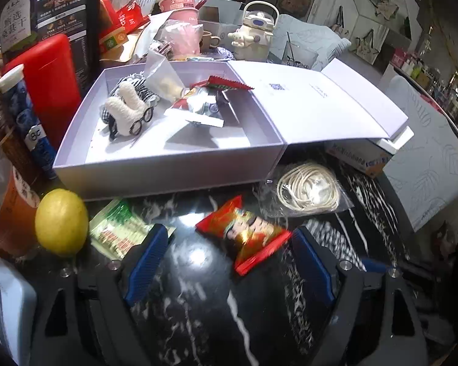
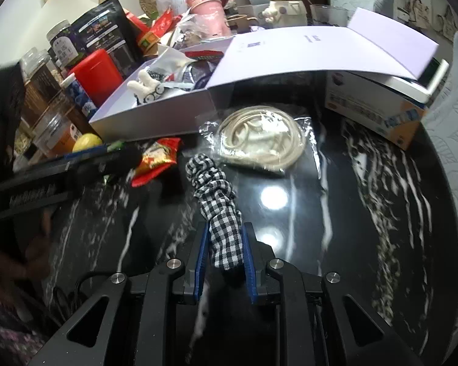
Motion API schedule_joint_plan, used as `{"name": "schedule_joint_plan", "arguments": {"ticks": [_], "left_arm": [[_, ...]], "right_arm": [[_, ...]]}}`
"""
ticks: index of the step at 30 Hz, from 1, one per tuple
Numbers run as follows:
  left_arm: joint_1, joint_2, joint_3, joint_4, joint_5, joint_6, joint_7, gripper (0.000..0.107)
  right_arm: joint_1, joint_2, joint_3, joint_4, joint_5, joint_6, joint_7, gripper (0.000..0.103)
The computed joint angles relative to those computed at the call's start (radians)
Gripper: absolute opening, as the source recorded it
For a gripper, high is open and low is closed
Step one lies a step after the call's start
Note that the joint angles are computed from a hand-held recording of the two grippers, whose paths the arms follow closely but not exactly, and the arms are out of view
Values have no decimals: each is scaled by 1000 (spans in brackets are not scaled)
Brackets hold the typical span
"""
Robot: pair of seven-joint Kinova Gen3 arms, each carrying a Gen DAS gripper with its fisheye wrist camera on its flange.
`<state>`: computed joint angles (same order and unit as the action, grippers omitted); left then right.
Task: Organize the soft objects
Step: 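Grasp the small red cartoon snack packet with the left tool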
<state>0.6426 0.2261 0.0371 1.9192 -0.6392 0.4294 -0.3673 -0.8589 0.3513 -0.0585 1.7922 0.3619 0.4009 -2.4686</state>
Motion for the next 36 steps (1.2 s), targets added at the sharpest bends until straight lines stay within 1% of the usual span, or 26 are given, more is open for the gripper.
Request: {"name": "schedule_joint_plan", "arguments": {"ticks": [2, 5, 9, 11, 13, 15, 17, 20, 21, 22, 23, 24, 25, 26, 27, 28, 30, 34, 36], "left_arm": [[17, 15, -12, -17, -24, 16, 24, 84], [18, 42, -14, -47, -23, 36, 30, 84], [40, 85, -33, -89, -37, 89, 52, 84], [5, 97, -16, -91, 7, 75, 15, 84], [-23, 108, -10, -91, 59, 65, -17, 84], [-30, 113, -16, -89, 88, 57, -38, 84], [0, 113, -46, -84, 73, 50, -21, 84], [20, 120, -58, -86, 57, 51, -24, 83], [31, 122, -66, -82, 46, 44, -21, 77], [23, 122, -58, -82, 52, 39, -33, 68], [8, 125, -43, -85, 69, 38, -55, 64], [11, 128, -45, -83, 70, 33, -61, 58], [33, 128, -62, -84, 54, 39, -53, 47], [36, 130, -63, -86, 55, 42, -60, 41], [48, 129, -72, -86, 44, 45, -54, 38], [43, 127, -66, -84, 48, 41, -62, 35], [34, 115, -57, -70, 60, 30, -80, 34], [97, 79, -80, -38, -8, 61, -16, 33], [88, 50, -51, -12, -13, 69, -13, 33]], "right_arm": [[-27, -5, 26, 9, 27, 3, -36, 21], [-54, -8, 48, 18, 73, 9, -85, 21], [-59, 9, 46, 1, 115, 33, -114, 23], [-36, 17, 24, -9, 105, 35, -95, 29], [-16, 20, 10, -10, 88, 19, -78, 37], [-3, 28, 1, -23, 70, 26, -54, 43], [-10, 33, 10, -30, 70, 29, -50, 44], [-5, 45, 7, -43, 54, 36, -35, 45], [-7, 49, 9, -48, 51, 40, -31, 45], [-18, 54, 17, -55, 56, 52, -35, 45], [-28, 60, 23, -61, 63, 62, -38, 45], [-32, 64, 24, -64, 66, 67, -36, 45], [-43, 64, 32, -61, 76, 65, -47, 45], [-45, 65, 33, -63, 77, 68, -51, 44], [-52, 65, 37, -62, 83, 68, -60, 36], [-45, 63, 30, -58, 80, 59, -56, 23], [-42, 59, 29, -44, 77, 37, -57, 22], [-59, 46, 44, -23, 81, 21, -91, 21], [-79, 39, 58, -13, 97, 21, -121, 21]]}}
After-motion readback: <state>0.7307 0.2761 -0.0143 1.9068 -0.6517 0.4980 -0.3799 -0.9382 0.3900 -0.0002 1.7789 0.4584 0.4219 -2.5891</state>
